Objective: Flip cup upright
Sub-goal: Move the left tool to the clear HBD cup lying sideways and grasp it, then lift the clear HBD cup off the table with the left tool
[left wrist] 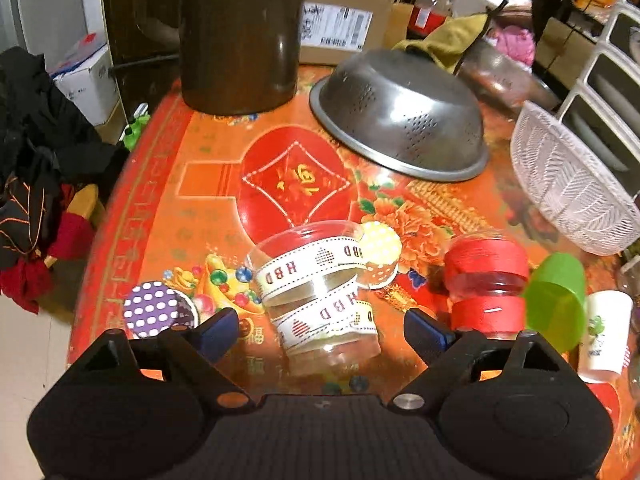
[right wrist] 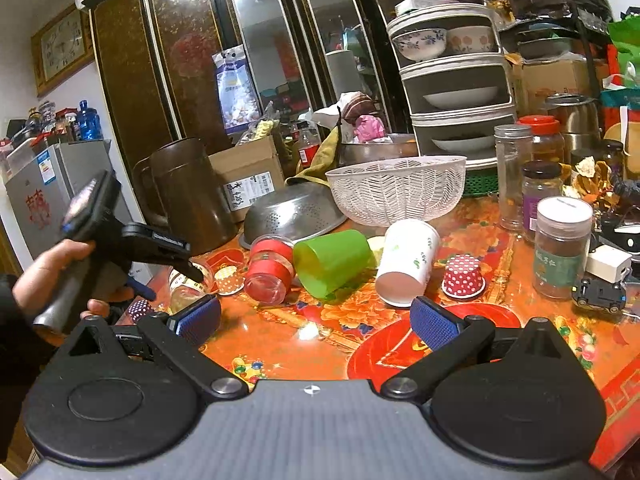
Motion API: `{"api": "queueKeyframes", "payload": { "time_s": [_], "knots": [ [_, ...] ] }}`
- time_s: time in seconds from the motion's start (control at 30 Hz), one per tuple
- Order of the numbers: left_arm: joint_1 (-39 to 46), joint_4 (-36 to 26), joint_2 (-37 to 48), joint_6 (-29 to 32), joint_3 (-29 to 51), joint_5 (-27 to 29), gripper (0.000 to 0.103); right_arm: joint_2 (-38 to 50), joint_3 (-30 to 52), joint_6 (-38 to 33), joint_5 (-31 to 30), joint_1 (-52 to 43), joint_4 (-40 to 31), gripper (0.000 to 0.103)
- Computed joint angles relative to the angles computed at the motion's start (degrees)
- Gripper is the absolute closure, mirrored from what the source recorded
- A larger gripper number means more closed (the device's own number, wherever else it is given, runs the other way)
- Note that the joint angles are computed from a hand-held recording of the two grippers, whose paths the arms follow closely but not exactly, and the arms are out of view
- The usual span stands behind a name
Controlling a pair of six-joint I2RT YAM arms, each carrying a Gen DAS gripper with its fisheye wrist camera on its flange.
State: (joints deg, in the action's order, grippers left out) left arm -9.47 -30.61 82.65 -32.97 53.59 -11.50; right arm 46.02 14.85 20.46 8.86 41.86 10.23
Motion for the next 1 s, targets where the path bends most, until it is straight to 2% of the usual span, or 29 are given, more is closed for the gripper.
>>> {"api": "queueKeyframes", "payload": {
  "time_s": [0.13, 0.2, 0.27, 0.33, 0.43, 0.53, 0.63, 0.8, 0.87, 1.0],
  "knots": [
    [-0.1, 0.0, 3.1, -1.7, 1.7, 0.4, 0.013, -1.4, -0.8, -0.2, -2.2, -2.4, -0.4, 0.001],
    [-0.2, -0.2, 4.1, -2.1, 2.2, 0.2, 0.018, -1.7, -1.1, -0.3, -3.4, -3.8, -0.5, 0.001],
    [-0.4, -0.5, 5.0, -2.5, 2.6, -0.1, 0.031, -2.0, -1.4, -0.3, -4.6, -5.0, -0.5, 0.001],
    [-0.4, -0.3, 5.0, -2.8, 2.4, -0.2, 0.037, -2.4, -1.7, -0.3, -5.2, -5.7, -0.7, 0.001],
    [-1.4, -0.9, 3.5, -2.3, 1.5, -2.1, 0.038, -2.8, -2.0, -0.1, -5.2, -5.7, -1.0, 0.001],
    [-3.7, -1.7, -1.5, -1.0, -1.2, -4.2, 0.039, -2.5, -1.8, 0.1, -5.6, -5.9, -1.1, 0.001],
    [-6.9, -3.9, -10.1, 0.7, -5.2, -5.0, 0.039, -2.7, -1.9, 0.1, -5.5, -5.7, -1.3, 0.001],
    [-19.9, -11.1, -27.3, 0.6, -11.0, -10.4, 0.039, -2.8, -2.1, 0.6, -5.4, -5.4, -2.3, 0.001],
    [-29.8, -15.5, -32.8, -3.7, -12.7, -16.2, 0.039, -3.2, -2.2, 1.1, -5.5, -5.3, -3.5, 0.001],
    [-53.1, -25.9, -36.4, -24.9, -14.7, -28.8, 0.039, -5.0, -2.8, 2.5, -5.2, -4.9, -7.1, 0.001]
  ]
}}
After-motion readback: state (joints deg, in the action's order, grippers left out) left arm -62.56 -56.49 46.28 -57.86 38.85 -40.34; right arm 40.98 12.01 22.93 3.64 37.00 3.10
